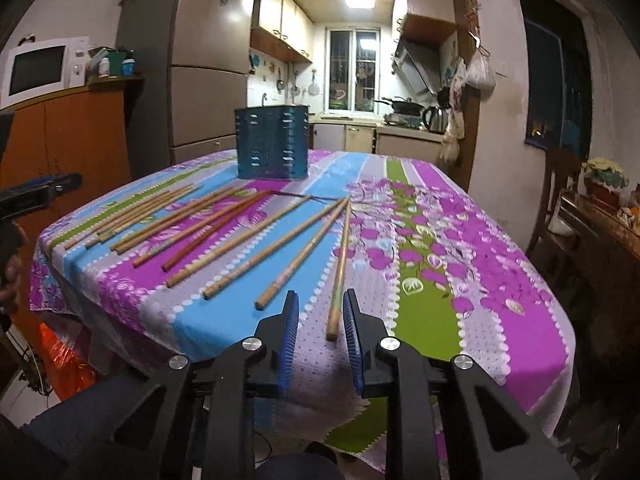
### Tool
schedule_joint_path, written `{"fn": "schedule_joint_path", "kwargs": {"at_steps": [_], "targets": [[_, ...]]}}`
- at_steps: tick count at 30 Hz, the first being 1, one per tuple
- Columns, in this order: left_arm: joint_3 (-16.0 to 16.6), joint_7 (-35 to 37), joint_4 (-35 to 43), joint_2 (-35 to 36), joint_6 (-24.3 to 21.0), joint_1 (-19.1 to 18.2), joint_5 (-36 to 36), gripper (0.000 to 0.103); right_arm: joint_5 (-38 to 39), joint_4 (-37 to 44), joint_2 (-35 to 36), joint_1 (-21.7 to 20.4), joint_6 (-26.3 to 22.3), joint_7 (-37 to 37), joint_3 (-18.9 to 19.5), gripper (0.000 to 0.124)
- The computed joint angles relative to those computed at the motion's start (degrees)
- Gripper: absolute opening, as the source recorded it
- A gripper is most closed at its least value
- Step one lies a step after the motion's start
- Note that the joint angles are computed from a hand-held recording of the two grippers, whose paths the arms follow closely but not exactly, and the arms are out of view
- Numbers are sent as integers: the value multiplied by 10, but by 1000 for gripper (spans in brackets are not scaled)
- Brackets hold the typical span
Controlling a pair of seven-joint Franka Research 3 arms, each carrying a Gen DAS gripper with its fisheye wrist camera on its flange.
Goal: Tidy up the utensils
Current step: 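Close the left tool on one wooden chopstick while the right tool grasps another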
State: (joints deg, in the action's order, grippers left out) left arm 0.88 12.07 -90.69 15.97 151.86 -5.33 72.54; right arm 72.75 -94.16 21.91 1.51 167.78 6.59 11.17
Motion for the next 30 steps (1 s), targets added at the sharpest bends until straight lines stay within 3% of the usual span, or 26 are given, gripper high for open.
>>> {"fn": "schedule_joint_path", "kwargs": {"at_steps": [5,10,15,24,30], "targets": [[6,-30,-45,-23,-3,9,40,98,-17,5,12,0,-1,16,-1,20],[-1,-37,-88,-41,6,30,47,95,20,5,13,-11,2,-21,12,19],[-9,-15,-115,-48,55,51,29,76,45,3,11,-11,1,-49,11,18],[-2,52,-111,-22,134,56,-26,21,48,4,11,2,13,-48,2,18],[17,20,-107,-16,147,41,11,13,87,5,12,-3,14,-86,9,17]]}}
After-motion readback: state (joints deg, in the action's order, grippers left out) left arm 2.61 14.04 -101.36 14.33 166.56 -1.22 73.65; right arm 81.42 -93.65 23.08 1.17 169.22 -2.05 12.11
